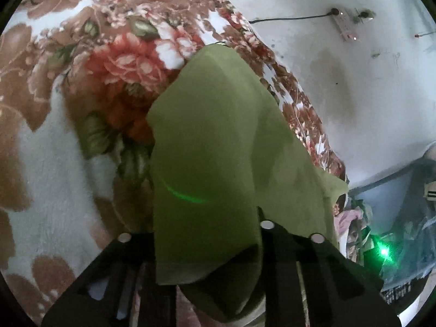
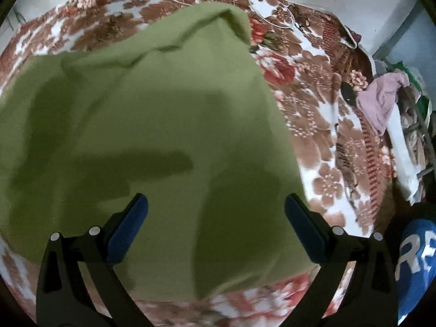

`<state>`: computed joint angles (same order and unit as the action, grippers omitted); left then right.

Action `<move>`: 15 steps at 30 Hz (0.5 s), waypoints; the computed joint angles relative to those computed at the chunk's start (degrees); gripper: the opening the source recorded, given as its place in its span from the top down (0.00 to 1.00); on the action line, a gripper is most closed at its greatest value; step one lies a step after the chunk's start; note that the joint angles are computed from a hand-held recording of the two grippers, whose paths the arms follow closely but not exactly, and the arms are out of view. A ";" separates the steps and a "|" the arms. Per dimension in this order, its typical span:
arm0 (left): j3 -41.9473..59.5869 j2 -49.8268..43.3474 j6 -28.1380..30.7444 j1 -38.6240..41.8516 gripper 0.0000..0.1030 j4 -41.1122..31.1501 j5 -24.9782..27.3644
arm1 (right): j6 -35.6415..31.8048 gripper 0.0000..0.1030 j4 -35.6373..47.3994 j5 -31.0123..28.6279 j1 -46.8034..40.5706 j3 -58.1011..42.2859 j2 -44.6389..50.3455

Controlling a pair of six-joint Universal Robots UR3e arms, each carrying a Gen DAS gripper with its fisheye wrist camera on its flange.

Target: Fold large clothes

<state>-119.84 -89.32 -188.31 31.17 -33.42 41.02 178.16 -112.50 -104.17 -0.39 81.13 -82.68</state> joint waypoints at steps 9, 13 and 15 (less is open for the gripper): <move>11.30 6.28 -3.20 -5.34 0.92 -8.22 5.93 | -6.10 0.05 -5.45 -2.73 0.43 7.75 -0.82; 18.88 4.88 -2.37 -8.89 0.92 -12.74 9.91 | -0.44 0.04 -8.33 6.79 0.98 0.58 -3.83; 20.76 4.35 -2.54 -9.77 0.92 -13.24 10.37 | -0.18 0.04 -4.80 7.36 4.69 -9.80 3.36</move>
<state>-99.07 -84.97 -190.84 21.40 -46.66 51.40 177.98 -117.30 -96.81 4.30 71.32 -79.33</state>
